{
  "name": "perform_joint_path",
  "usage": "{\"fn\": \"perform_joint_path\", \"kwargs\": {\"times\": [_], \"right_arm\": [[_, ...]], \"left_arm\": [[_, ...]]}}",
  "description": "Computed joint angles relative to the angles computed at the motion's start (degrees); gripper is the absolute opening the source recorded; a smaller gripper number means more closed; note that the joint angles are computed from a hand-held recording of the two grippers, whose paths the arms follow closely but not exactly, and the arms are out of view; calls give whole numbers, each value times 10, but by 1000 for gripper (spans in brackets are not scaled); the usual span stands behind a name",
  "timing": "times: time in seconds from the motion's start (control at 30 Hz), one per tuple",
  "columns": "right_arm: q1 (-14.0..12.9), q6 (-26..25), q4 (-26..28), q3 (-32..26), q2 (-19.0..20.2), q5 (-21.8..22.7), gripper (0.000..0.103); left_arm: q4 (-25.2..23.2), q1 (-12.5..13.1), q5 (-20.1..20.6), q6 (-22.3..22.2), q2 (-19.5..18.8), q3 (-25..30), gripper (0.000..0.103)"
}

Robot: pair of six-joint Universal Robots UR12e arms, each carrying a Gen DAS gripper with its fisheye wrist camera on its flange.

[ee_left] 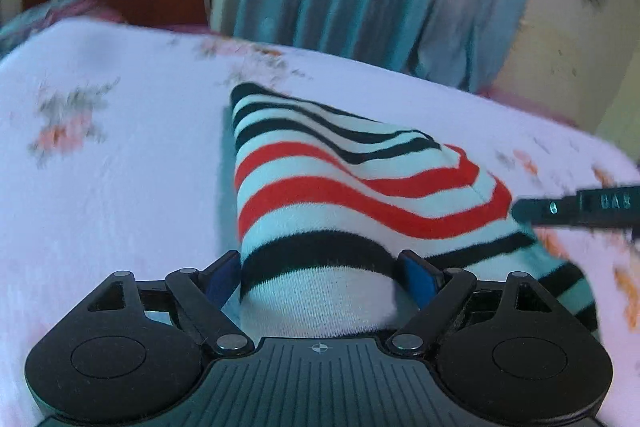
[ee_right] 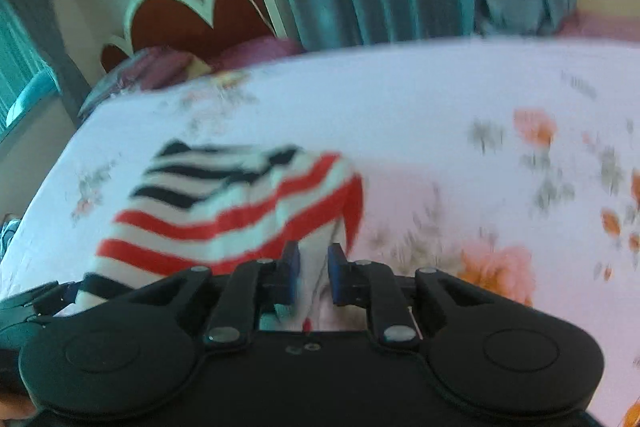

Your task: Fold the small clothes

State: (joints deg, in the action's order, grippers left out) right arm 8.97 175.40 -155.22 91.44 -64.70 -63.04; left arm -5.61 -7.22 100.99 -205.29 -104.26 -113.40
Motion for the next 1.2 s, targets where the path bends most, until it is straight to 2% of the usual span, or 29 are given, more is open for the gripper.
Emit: {"fn": "perform_joint_path", "kwargs": {"times": [0.13, 0.2, 0.3, 0.37, 0.43, 0.5, 0.57, 0.7, 0.8, 0.9, 1.0, 1.1, 1.2], "right_arm": [[-6, 14, -55, 24, -16, 27, 18], [-7, 6, -63, 36, -26, 51, 19], [0, -28, -44, 54, -40, 60, 17], [8, -51, -30, 62, -43, 30, 14], [14, -53, -22, 63, -36, -2, 10], [12, -49, -37, 65, -30, 0, 9], [11, -44, -28, 62, -31, 4, 9], [6, -38, -56, 87, -55, 17, 17], [4, -53, -56, 114, -71, 5, 17], [6, -56, -45, 127, -73, -10, 12], [10, -44, -65, 135, -72, -22, 11], [13, -22, -61, 137, -79, -29, 15], [19, -31, -68, 142, -80, -53, 14]], "left_arm": [[12, -13, 21, 19, 7, -4, 84], [21, -18, 27, 20, 16, -12, 84], [23, -21, 27, 29, 27, -25, 84], [1, -22, 30, 37, 29, -26, 84], [-1, -22, 26, 24, 28, -30, 84], [-2, -22, 30, 14, 26, -30, 84], [-10, -23, 32, 11, 29, -29, 84], [-16, -28, 35, 16, 50, -44, 84], [-32, -27, 34, 2, 58, -56, 84], [-35, -24, 27, -15, 58, -61, 84], [-40, -26, 36, -8, 56, -57, 84], [-49, -28, 42, -9, 59, -53, 84], [-58, -33, 53, -1, 57, -47, 84]]}}
